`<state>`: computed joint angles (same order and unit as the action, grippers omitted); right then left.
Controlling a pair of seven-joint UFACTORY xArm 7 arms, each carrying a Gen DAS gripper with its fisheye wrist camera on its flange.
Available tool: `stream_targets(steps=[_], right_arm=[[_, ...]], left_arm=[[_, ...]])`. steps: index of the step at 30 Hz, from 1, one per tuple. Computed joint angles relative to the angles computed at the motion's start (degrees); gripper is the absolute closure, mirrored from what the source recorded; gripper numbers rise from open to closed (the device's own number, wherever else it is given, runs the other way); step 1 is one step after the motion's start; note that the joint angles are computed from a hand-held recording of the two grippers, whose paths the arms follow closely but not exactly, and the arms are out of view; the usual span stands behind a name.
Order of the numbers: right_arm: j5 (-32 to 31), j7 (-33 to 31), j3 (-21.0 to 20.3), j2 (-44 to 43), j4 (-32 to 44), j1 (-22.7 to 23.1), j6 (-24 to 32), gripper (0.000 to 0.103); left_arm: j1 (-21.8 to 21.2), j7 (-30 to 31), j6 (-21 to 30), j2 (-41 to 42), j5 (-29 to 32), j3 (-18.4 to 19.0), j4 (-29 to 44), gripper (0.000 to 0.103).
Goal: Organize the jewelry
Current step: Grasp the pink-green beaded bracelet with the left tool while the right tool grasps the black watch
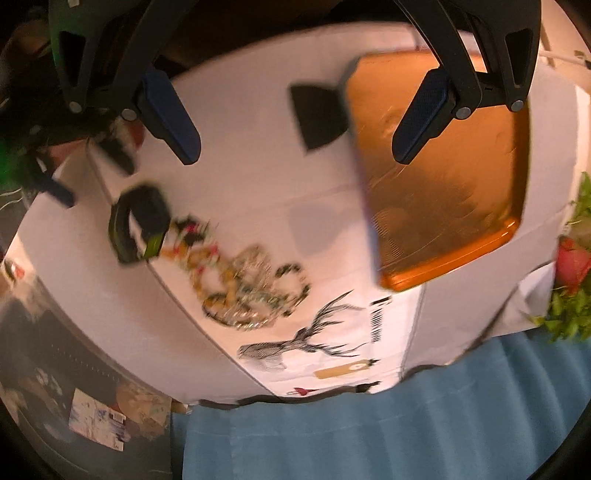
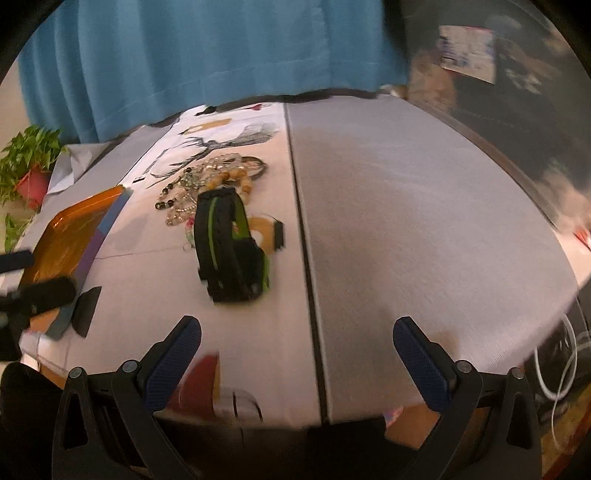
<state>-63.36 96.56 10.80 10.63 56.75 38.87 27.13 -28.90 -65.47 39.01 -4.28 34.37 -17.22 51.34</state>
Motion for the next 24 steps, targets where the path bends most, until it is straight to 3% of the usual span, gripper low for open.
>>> stream_targets(steps=[3, 6, 11, 13, 16, 18, 19, 20, 21, 22, 24], right_arm=[[1.11, -3.94, -0.66, 4.93, 4.83, -0.09, -0.84, 0.0], [1.0, -6.2, -2.56, 7.19, 7.91, 1.42, 2.12, 0.0], [1.05, -4.99, -4.98, 6.47, 7.09, 0.76, 3.41, 0.0], [0.08, -4.3, -5.49, 5.66, 5.59, -0.56, 1.39, 0.0], [-0.86, -3.65, -5.54, 4.9, 4.22, -1.91, -0.56, 0.0], [-0.48, -4.26, -5.18, 4.89, 4.36, -2.26, -0.19, 0.0], [-0.09, -4.45, -4.98, 4.84, 4.37, -2.31, 0.11, 0.001], [0.01, -4.33, -4.81, 4.52, 4.15, -2.41, -0.43, 0.003], [-0.45, -4.42, -4.61, 4.26, 4.17, -2.16, -0.43, 0.023], [-0.97, -4.91, -4.29, 3.94, 4.33, -1.97, -0.77, 0.059], [0.78, -5.74, -3.66, 3.39, 4.29, -2.11, -0.57, 0.06]], left_arm=[[0.12, 2.42, -0.46, 4.98, -0.21, 0.88, 4.85, 0.0], [-0.93, 6.19, -0.77, 10.5, -0.96, 2.31, 9.94, 0.0], [-2.94, 13.33, -1.08, 19.53, -5.64, 5.24, 17.85, 0.0], [-3.55, 15.74, -0.48, 22.54, -7.93, 6.26, 20.68, 0.001], [-3.85, 18.01, -2.99, 23.95, -11.03, 7.29, 21.35, 0.01], [-4.83, 17.81, -4.7, 23.88, -11.2, 8.23, 21.16, 0.044], [-5.34, 17.9, -4.85, 24.24, -10.89, 8.59, 21.72, 0.074], [-5.23, 19.18, -5.65, 24.09, -11.54, 8.34, 21.58, 0.088], [-4.56, 21.17, -6.33, 23.89, -13.53, 7.61, 21.37, 0.099], [-4.13, 22.23, -7.42, 23.21, -15.26, 7.21, 20.55, 0.099], [-3.92, 22.4, -10.6, 21.0, -16.83, 7.29, 17.87, 0.099]])
